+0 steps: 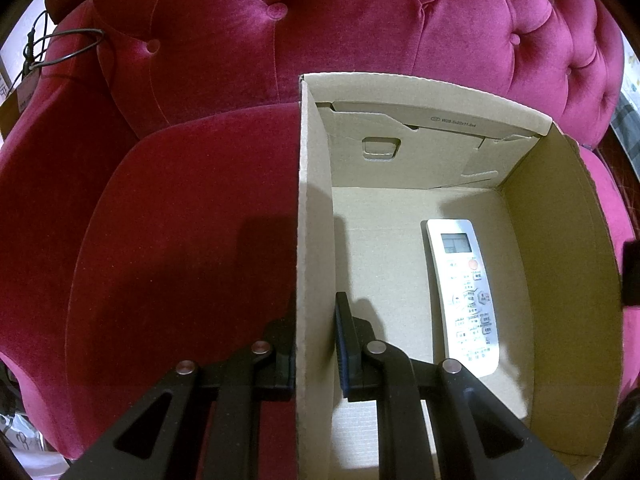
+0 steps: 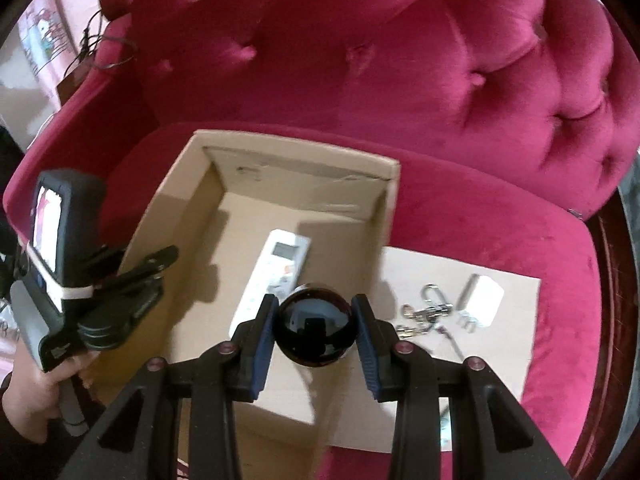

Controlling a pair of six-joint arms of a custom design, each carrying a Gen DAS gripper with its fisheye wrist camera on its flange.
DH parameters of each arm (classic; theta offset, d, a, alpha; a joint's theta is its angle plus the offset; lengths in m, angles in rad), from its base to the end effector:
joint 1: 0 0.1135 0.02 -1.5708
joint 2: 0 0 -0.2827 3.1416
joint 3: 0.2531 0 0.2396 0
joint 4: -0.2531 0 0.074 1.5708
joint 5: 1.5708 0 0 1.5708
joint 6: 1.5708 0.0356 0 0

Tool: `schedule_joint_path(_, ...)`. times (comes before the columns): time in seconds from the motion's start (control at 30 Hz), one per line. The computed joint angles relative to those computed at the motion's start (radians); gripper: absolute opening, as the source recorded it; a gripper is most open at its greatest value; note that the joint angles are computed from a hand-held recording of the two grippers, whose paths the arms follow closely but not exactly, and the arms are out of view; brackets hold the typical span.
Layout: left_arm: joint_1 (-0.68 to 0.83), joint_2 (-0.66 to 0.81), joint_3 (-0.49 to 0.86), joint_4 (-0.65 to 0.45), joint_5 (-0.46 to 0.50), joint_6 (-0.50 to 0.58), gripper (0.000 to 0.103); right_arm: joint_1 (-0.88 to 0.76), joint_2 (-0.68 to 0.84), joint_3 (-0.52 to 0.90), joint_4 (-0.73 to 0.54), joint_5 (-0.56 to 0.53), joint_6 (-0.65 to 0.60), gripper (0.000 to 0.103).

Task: Organize rigid objects
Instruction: 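Lift the black puck with the right gripper and carry it into the box, then lower the puck beside the remote and open the right gripper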

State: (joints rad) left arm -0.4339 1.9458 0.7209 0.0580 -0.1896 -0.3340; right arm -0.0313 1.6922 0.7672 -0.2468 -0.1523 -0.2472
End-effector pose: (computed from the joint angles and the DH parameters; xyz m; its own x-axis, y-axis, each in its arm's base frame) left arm 0.2763 -0.1207 0.0785 -0.9015 0.0629 -0.4281 0.0531 0.9980 0.0349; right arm 0.2842 -0.0035 0.1444 -0.8862 -0.2142 -0.4109 -0.2525 0.9668 0.0405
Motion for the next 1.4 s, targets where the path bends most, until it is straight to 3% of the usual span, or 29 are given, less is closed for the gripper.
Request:
schedule_joint_path(0.63, -0.001, -0.001, 0.006, -0.013, 0.001, 0.0, 0.016, 0.199, 0.194, -0.149, 0.229, 0.029, 0.163, 0.04)
schedule_joint_path(1.2, 0.002, -0.004, 0.004, -0.014, 0.002, 0.006, 0.016, 0.235, 0.292, -0.162, 0.286, 0.046, 0.187, 0.04)
schedule_joint_path(1.4, 0.006, -0.005, 0.003, -0.011, 0.005, 0.009, 0.016, 0.231, 0.29, -0.171, 0.313, 0.036, 0.207, 0.047)
